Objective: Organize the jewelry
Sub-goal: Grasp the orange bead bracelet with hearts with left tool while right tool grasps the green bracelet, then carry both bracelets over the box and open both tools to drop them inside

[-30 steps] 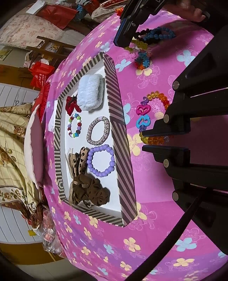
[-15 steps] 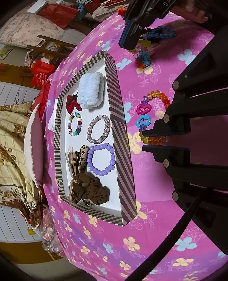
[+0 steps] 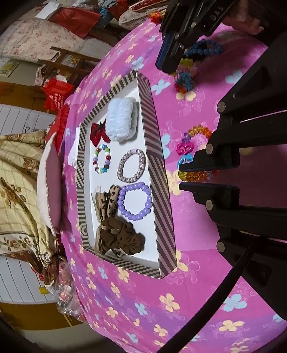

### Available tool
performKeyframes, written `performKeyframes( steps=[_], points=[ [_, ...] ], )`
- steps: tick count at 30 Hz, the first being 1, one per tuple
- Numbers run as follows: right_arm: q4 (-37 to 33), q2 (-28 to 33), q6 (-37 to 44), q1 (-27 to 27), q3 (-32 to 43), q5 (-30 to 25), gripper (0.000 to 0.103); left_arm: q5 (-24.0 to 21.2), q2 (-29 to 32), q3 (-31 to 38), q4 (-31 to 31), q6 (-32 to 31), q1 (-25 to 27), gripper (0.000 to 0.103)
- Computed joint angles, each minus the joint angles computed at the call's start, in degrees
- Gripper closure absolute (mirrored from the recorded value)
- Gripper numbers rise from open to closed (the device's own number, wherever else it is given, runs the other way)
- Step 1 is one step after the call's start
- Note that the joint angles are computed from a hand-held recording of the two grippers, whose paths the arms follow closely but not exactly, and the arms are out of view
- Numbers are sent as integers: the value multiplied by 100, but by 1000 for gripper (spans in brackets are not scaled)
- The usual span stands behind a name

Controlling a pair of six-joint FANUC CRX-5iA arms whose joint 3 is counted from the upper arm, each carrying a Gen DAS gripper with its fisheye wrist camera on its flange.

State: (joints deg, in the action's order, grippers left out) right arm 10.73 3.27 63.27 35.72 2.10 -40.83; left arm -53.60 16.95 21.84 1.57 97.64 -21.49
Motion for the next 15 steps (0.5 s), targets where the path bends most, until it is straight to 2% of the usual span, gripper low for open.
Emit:
performKeyframes(
  steps=[5, 11, 15],
  points=[
    [-119, -131, 49, -17, -32, 106, 90, 124, -221, -185, 225, 79, 96, 85],
    [-171, -317, 47, -104, 55, 389, 90, -3, -325, 162, 228, 106, 142, 85],
    [-390, -286, 188, -229, 408, 508, 90, -70, -235, 584, 223, 31, 173, 85]
  ],
)
